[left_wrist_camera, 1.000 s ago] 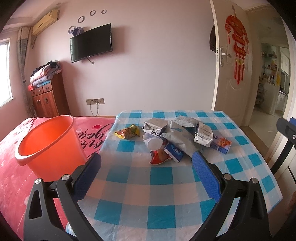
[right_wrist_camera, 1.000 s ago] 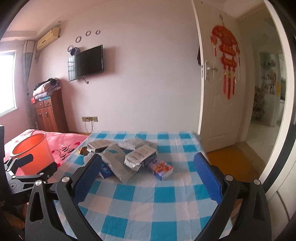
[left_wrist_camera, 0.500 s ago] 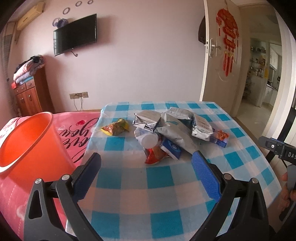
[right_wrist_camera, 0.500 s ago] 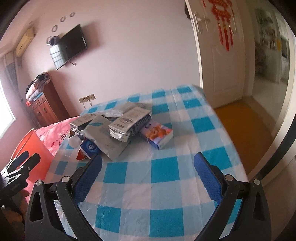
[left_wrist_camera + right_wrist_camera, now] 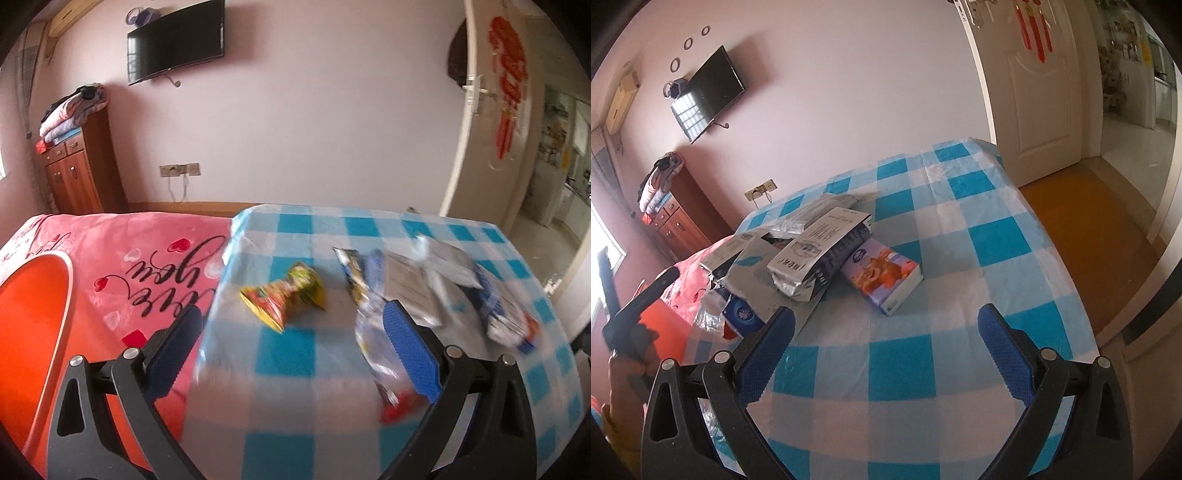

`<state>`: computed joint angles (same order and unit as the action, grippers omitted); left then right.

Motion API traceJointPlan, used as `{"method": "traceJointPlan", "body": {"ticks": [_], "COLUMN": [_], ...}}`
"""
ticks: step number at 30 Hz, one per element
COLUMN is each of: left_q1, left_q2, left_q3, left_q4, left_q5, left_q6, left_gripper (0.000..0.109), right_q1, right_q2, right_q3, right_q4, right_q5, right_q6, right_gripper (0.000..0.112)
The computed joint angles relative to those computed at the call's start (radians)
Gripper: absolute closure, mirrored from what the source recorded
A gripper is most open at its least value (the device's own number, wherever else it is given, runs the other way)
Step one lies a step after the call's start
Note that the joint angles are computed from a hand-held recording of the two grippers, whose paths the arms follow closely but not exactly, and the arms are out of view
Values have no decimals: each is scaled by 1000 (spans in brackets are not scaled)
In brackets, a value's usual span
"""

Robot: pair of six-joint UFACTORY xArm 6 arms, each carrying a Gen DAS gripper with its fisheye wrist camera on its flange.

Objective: Collect trash
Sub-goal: 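Reach the left tool to the yellow chip bag and grasp it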

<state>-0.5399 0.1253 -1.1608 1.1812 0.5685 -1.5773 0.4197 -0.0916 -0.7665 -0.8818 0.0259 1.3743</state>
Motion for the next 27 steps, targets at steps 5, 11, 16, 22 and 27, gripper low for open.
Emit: {"method": "traceJointPlan", "body": {"ticks": [5,11,16,22,27], "left_q1": [68,140,151,133,104], "left_q2": [108,204,302,331,268], "left_q3": [-93,-166,-277,-303,-203], "left_q4": [-107,-259,-430,-470,-468], "left_q5": [-58,-151,-86,-20,-72], "left_q6": [85,165,291,312,294], "left_gripper": [33,43,52,56,56], "right_q1": [-5,-13,-12,9,49], "right_q2": [41,86,131,185,251], "right_q3": [-12,-35,-68,-112,-183], "right_q4": [119,200,299,534,847], "right_q5": [-22,-51,-63,-67,-34], "right_q6": [-123,-207,-301,-542,-867], "right_gripper": [14,15,24,24,24]}}
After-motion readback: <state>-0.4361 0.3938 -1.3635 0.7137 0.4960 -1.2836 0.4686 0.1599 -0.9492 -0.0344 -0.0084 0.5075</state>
